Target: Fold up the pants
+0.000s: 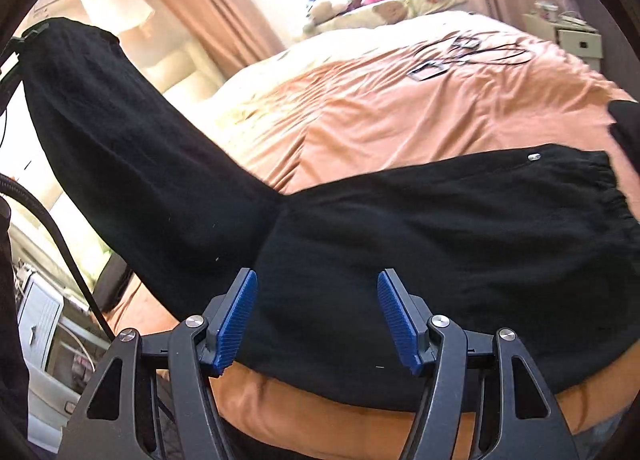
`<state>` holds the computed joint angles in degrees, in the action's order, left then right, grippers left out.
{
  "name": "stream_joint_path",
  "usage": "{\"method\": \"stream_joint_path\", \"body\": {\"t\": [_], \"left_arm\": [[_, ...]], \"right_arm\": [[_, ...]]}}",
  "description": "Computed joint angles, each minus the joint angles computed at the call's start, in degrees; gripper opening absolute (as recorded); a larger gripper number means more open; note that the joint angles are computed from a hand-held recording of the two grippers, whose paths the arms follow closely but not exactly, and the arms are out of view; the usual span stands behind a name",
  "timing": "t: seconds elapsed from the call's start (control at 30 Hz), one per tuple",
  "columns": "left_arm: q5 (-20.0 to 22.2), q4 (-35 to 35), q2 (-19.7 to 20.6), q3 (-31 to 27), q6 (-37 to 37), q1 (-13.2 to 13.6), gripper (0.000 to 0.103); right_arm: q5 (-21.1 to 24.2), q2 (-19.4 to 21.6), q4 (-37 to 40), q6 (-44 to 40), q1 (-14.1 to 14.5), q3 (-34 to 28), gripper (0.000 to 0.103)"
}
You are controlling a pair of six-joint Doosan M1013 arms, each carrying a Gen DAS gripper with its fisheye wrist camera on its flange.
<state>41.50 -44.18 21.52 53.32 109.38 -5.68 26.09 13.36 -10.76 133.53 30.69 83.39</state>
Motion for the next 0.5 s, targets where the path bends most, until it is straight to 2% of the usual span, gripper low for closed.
{"method": "stream_joint_path", "body": {"t": [0.5], "left_arm": [[8.4,2.5,6.5,-9.9,-6.1,-5.6,0.005]], "right_arm": [[-5.7,-7.7,-22.8,30.2,-0.3,11.9,0.061]]}}
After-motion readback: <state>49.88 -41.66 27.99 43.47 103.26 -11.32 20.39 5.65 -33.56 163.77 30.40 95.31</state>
